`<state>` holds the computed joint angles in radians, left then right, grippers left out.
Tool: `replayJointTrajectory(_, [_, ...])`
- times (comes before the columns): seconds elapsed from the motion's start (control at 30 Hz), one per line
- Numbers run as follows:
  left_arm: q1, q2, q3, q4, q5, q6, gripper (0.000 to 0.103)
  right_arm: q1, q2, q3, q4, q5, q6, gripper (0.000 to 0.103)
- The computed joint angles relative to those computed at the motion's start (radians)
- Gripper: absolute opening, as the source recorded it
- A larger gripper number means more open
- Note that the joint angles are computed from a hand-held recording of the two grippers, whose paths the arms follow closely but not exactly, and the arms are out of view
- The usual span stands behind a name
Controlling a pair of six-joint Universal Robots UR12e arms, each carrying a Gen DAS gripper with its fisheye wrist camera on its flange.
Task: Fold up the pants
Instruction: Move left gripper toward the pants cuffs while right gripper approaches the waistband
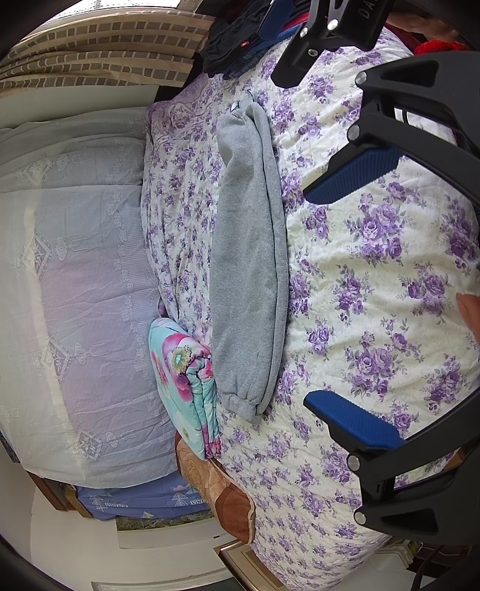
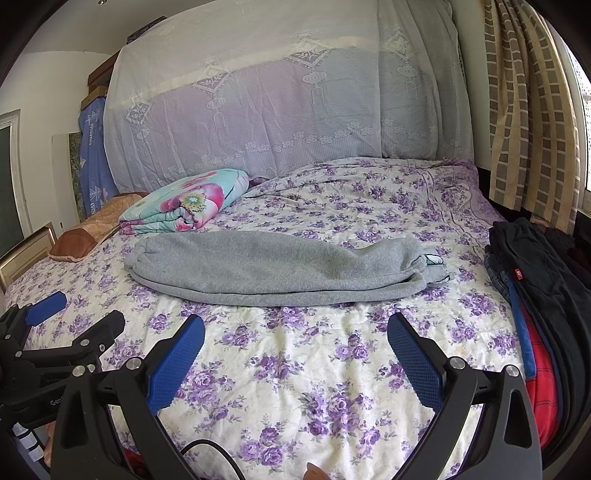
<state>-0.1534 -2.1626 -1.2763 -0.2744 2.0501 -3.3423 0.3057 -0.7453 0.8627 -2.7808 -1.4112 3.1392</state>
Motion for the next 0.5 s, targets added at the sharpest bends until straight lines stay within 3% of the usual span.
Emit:
replayJointTrajectory(0.27, [0.004, -0.006, 0.004, -0.014, -0.02, 0.0, 0.099, -0.004, 0.015, -0.022, 0.042, 0.01, -0.011, 0.099])
replayJointTrajectory(0.5, [0.048, -0.068, 0.076, -0.226, -0.097, -0.089, 0.099, -0.025, 0.125, -0.204, 0.345, 0.036, 0.046, 0.099])
